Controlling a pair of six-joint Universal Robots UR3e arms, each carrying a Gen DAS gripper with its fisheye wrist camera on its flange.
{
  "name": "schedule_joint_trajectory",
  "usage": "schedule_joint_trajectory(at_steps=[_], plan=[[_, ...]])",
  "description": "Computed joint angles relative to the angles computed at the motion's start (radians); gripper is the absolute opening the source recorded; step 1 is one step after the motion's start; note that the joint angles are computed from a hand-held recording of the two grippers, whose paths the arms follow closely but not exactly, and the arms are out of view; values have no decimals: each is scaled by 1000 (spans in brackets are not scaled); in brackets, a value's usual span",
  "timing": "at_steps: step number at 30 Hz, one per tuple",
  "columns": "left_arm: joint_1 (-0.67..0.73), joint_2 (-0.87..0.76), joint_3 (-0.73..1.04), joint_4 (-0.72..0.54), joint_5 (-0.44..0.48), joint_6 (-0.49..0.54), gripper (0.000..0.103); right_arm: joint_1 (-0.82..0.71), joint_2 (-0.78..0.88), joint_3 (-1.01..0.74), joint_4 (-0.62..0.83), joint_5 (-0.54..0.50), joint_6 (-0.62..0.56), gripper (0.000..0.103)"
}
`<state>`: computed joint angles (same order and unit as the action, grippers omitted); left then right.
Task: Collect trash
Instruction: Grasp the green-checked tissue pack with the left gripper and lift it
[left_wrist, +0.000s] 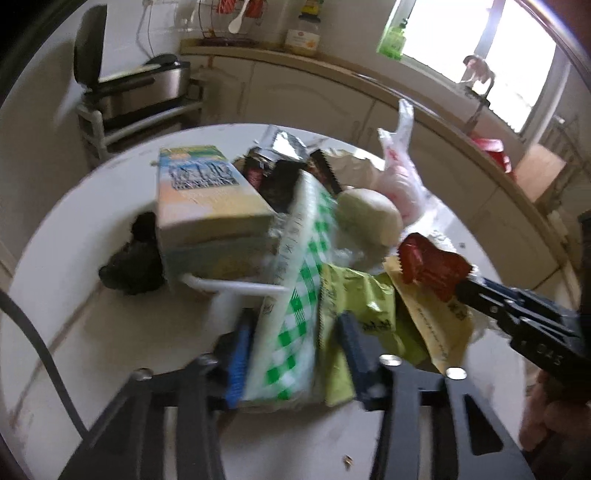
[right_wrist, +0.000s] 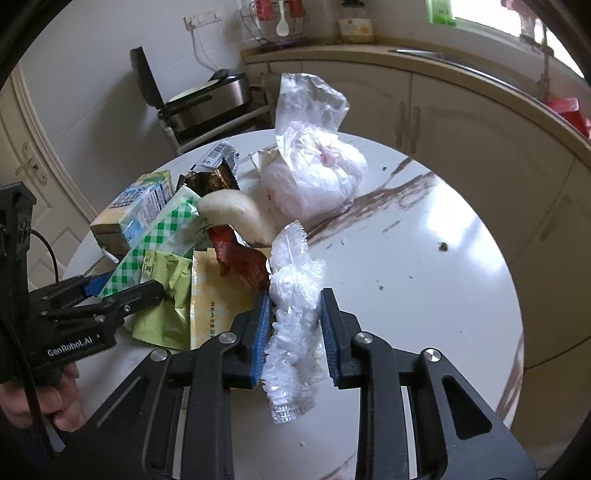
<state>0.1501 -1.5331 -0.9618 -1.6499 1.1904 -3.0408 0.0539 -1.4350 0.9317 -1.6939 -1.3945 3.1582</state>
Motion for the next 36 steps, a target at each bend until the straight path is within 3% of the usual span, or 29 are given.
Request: schedule_joint_trajectory(at_steps=[5,7,9,12,16,19,26,31,35,36], plan=[[51,75,-55,-31,-51,54,25,-18,-33,36,0,10,1,25],[53,95,-67,-35,-24,62,33,-21,-46,48,2,16,0,25],[48,105,-79,-21,39,49,63,-17,-50,48,7,16,1,25],[93,147,-97,-32,22,59,71,-20,-64,59,12,16,-3,24],[115,167,-114,-42,34,70,71,-22,-73,58,22,14,-3,24],[124,162,-101,-60,22,74,60,-18,-75,61,20,9,0,24],[158,160,-61,-110,3,102,61,-9,-66,42,33,-5,2,24],[63,76,-12,-80,17,78,60,-1,-54,30,34,-11,9,24],[21,10,46,-76,-22,51,59,0,-51,27,37,-16,11,24],[9,1,47,-65,-23,42,50,-1,-51,27,37,-16,10,24]])
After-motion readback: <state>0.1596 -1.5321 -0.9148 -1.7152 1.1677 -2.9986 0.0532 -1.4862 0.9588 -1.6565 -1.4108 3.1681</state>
